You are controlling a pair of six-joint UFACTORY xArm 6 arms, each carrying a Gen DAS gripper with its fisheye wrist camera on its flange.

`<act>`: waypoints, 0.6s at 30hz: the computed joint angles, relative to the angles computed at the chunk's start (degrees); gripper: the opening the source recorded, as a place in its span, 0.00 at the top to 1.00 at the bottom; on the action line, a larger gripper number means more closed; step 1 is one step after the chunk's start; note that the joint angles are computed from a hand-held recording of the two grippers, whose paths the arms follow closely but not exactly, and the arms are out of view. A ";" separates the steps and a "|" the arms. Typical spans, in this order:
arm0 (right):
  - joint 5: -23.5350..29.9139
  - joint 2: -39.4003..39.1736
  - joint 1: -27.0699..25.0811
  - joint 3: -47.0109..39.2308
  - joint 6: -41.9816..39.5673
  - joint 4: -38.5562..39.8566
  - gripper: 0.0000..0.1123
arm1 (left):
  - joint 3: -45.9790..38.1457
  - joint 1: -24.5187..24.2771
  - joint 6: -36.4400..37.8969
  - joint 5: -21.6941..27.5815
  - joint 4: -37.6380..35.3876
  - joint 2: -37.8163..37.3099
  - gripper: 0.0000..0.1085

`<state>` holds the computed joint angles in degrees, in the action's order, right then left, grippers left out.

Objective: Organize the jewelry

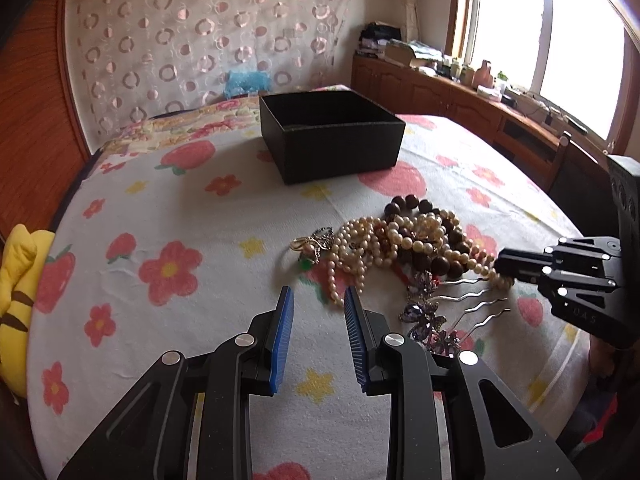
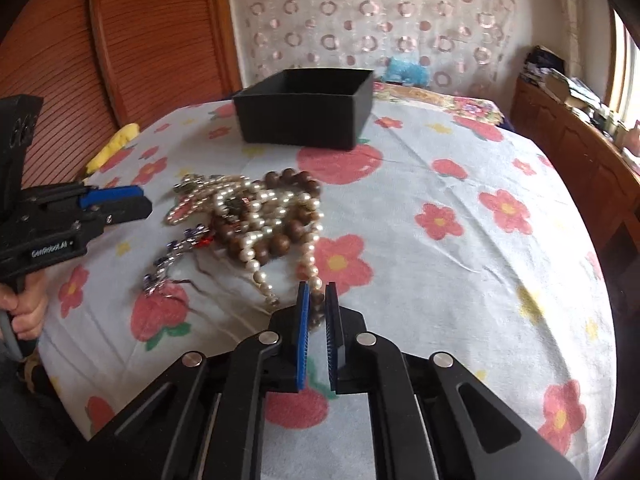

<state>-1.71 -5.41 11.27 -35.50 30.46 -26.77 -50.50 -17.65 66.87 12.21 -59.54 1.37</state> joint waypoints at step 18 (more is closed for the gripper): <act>-0.83 0.06 0.71 0.52 -6.42 7.31 0.92 | -4.06 -1.19 -15.23 0.07 17.64 5.39 0.88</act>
<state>-2.53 -5.35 11.97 -34.98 24.05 -19.46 -54.56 -18.84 51.64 12.28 -41.90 6.76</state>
